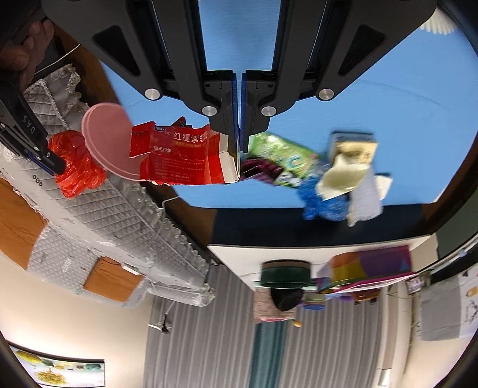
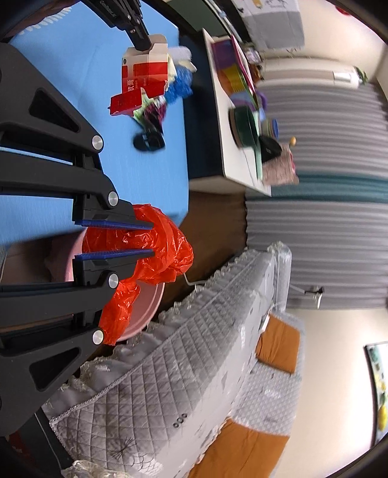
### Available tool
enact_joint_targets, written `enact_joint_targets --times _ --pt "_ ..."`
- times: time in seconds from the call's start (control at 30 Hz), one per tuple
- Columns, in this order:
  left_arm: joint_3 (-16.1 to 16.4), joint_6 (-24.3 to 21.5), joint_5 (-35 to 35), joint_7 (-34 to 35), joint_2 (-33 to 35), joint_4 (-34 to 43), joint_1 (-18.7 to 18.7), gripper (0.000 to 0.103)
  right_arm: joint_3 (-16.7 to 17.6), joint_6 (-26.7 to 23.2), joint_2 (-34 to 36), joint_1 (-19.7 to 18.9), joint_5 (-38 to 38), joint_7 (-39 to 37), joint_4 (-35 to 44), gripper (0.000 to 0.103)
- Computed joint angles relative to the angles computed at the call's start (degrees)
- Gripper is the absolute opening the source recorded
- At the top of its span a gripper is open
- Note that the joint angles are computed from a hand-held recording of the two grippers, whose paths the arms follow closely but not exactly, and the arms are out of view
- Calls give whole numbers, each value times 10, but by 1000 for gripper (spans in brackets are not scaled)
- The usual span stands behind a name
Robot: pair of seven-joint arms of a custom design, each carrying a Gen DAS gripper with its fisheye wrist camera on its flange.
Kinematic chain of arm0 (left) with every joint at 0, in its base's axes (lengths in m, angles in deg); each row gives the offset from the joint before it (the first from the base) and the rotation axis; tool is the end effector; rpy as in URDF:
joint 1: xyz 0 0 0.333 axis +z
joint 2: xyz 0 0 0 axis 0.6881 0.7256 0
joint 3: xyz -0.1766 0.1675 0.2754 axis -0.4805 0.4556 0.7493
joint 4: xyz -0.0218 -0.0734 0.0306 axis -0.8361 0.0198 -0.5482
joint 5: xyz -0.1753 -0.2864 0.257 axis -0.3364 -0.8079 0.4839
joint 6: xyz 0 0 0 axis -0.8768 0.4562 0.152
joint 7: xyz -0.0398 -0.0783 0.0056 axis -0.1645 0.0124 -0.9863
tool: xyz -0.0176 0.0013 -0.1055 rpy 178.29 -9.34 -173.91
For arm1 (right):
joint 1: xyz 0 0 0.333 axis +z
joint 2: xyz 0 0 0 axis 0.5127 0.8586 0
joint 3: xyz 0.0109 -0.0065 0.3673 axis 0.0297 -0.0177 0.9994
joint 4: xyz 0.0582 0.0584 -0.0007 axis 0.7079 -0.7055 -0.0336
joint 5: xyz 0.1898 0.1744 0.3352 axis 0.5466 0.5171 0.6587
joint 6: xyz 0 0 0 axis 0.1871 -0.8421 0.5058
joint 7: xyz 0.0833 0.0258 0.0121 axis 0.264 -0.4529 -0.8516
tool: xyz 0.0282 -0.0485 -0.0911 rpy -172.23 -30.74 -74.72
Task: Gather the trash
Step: 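Carry both items to the pink bin and open the right tool over it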
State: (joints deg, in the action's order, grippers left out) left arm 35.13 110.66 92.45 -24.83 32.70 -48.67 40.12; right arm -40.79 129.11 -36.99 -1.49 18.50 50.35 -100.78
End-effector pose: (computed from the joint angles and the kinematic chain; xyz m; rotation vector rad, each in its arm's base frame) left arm 0.4789 -0.2842 0.5479 -1.5646 1.8415 -1.0727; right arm 0.4280 0.0981 0.5492 -1.4070 1.7786 -1.0702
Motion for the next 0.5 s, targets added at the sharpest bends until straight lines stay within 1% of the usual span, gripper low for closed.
enact_joint_targets --times 0.07,0.17,0.23,0.3,0.5 --pt "-7 -6 8 -3 25 28 -6 1 -12 1 7 -7 4 0 1 13" --pt "-1 -16 26 -12 65 72 -30 1 -14 2 14 -28 2 1 7 13" --pt "5 -23 38 -15 93 101 -50 1 -20 2 25 -37 1 -1 13 13" --pt "12 -31 35 -5 119 130 -71 1 -26 -1 38 -43 -1 -2 21 13" --pt "36 -54 22 28 199 217 -132 1 -7 -1 63 -91 -21 25 40 13"
